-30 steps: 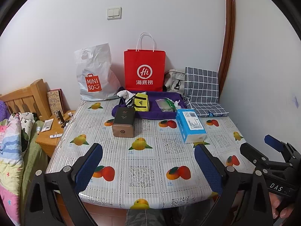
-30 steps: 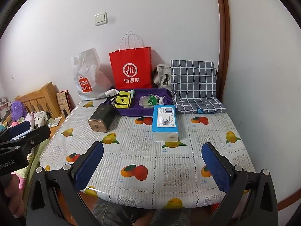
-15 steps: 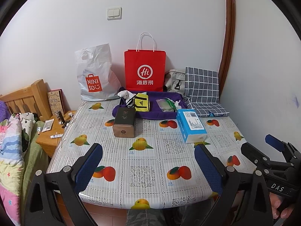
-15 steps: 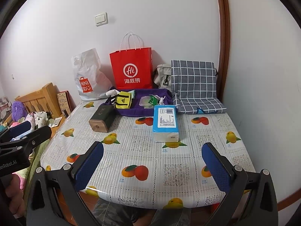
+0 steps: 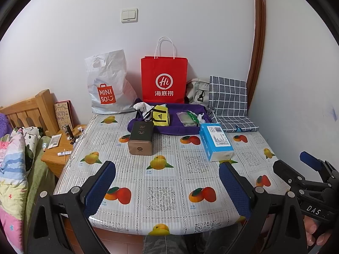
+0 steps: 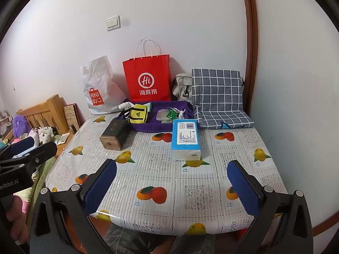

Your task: Organize soft objects

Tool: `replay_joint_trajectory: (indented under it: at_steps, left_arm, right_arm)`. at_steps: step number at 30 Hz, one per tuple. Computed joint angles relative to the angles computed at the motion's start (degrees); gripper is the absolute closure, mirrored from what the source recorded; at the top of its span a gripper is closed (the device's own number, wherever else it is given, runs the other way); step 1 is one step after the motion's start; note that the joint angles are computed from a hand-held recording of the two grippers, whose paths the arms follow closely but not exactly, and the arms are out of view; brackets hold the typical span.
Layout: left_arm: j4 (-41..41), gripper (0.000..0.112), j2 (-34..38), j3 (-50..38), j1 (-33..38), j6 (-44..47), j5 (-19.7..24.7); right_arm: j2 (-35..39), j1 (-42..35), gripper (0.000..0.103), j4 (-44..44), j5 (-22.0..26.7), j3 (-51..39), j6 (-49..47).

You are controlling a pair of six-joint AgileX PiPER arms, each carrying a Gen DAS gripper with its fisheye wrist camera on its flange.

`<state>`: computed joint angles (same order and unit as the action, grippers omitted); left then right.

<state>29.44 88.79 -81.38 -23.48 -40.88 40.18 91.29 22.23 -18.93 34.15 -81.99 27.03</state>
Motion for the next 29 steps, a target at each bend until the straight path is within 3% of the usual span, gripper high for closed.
replay_joint_trajectory:
  at_steps: [29]
  left_arm:
    - [-0.2,0.013,-0.9,1.1,1.2,1.1,-1.0]
  right_arm:
    - [0.3,0.3,0.001,0.0,0.2,-0.6,0.3]
